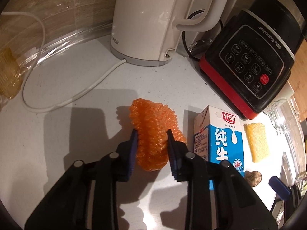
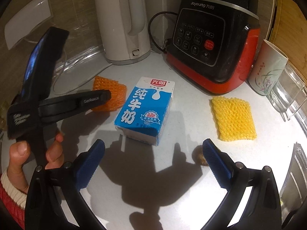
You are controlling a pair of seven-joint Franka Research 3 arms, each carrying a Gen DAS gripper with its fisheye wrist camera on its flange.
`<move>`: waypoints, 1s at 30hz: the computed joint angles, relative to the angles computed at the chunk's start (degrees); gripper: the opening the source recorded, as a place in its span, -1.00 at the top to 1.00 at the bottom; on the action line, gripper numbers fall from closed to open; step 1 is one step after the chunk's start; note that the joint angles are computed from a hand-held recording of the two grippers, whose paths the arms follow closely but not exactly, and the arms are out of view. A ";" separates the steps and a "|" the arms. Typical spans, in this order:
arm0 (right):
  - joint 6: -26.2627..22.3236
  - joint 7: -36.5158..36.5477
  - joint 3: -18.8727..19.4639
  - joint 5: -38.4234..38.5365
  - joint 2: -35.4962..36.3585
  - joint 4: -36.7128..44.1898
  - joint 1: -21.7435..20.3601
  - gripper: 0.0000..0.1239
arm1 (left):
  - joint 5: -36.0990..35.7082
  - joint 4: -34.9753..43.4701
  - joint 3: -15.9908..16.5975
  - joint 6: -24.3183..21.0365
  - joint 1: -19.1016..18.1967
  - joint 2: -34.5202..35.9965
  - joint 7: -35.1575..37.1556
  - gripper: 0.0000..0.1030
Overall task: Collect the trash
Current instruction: 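Grasp the orange foam net with the left gripper while the right grasps the milk carton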
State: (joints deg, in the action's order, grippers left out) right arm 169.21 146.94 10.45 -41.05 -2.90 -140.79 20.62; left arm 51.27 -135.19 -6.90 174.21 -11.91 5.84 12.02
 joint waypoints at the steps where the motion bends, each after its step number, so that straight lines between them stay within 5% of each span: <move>1: -0.25 0.25 0.04 0.26 0.64 0.71 0.04 -0.62 | 0.34 -0.17 0.17 0.22 0.10 -0.19 0.02 0.48; 8: -3.62 4.94 -2.27 -2.13 5.25 6.37 3.07 -0.62 | 4.92 -1.66 1.35 2.94 1.52 -1.46 -1.83 0.54; 11: -4.68 6.61 -3.72 -2.22 6.96 8.33 4.63 -0.62 | -3.99 -3.68 -0.74 1.45 3.19 -3.14 7.26 0.55; 22: -9.87 7.70 -7.34 2.61 13.93 16.05 9.34 -0.62 | -5.19 -8.32 -2.21 5.44 6.32 -7.43 11.22 0.55; 30: -10.43 2.45 -9.35 8.78 17.67 19.09 11.38 -0.10 | -8.54 -10.65 -3.83 5.81 7.69 -9.69 14.89 0.55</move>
State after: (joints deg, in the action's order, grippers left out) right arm 158.78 149.39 1.11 -32.27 14.78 -121.70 32.00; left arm 42.73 -145.85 -10.73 180.01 -4.23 -3.85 26.91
